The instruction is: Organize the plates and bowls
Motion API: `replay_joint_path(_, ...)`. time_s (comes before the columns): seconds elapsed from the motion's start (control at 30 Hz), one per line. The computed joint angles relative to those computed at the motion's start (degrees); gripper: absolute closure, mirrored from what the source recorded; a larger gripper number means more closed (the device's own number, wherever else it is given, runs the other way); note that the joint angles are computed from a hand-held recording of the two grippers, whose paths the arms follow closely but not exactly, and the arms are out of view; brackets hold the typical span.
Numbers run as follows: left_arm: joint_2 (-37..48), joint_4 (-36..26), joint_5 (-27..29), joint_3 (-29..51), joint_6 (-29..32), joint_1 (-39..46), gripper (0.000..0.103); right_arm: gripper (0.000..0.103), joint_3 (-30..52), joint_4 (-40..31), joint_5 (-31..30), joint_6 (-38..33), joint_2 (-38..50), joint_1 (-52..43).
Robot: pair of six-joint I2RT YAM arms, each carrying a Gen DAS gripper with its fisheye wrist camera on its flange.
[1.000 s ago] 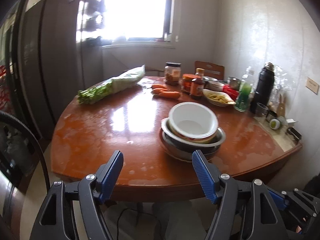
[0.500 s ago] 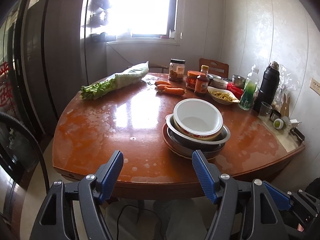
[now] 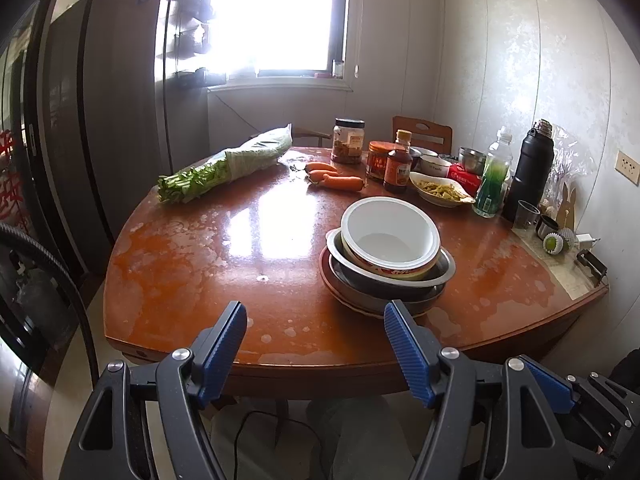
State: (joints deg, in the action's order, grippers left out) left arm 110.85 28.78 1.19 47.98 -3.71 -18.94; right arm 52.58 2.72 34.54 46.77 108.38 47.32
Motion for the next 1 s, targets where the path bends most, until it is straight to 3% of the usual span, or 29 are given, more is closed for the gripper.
replay_joint_path(1.0, -1.29, -0.39, -0.92, -0.98, 1.38, -1.09, 0.032, 0.070, 0.76, -0.87, 0.26, 0.08, 1.83, -1.30)
